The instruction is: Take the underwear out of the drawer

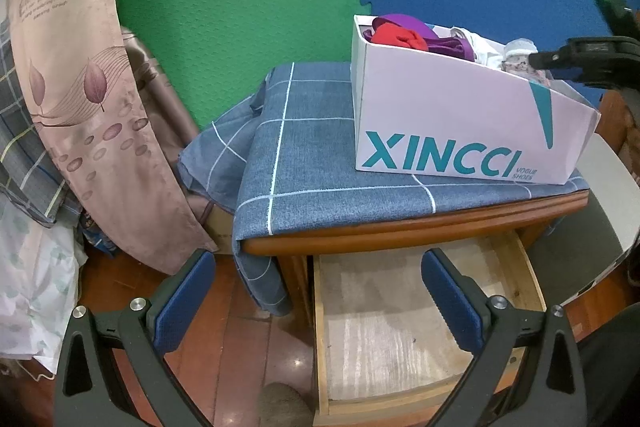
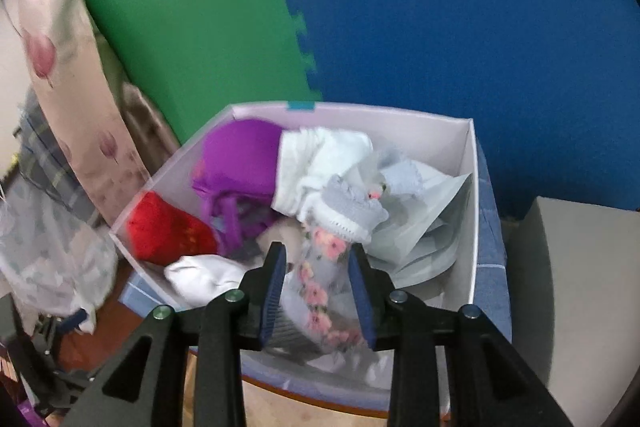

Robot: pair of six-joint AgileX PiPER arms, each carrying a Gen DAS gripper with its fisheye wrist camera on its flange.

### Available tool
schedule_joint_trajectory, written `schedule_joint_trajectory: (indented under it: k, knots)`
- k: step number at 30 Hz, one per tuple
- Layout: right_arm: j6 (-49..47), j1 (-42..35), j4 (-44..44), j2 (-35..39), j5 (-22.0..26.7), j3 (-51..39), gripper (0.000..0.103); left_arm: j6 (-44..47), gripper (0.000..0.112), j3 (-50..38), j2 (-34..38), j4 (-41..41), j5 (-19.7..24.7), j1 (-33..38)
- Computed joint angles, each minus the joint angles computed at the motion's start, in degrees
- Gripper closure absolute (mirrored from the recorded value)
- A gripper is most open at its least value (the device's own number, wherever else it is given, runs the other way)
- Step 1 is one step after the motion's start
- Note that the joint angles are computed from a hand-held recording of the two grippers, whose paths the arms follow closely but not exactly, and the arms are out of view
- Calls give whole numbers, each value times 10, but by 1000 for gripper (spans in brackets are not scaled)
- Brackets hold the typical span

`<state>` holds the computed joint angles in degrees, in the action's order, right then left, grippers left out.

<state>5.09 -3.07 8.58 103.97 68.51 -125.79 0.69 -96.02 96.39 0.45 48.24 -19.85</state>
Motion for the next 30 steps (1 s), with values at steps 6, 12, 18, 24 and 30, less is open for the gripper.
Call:
schedule_joint_trajectory:
  k: [6,12,18,24,30]
  knots:
    - [109,89,-147,-231,-231,344,52,-6,10,3,-1,11,-3,-4]
    - [388,219,-405,-343,-295,532,48,-20,10,50,-38,26,-72,-18]
    - [661,344,-647,-379,-220,609,38,-172,10,79,-56,164,-124,-59]
    - [853,429,-867,-384,-201,690,26,-113,10,31,-1,70,-73,-64]
    - [861,418,-850,-370,-209,684,26,-72,10,39,2,25,-86,-69]
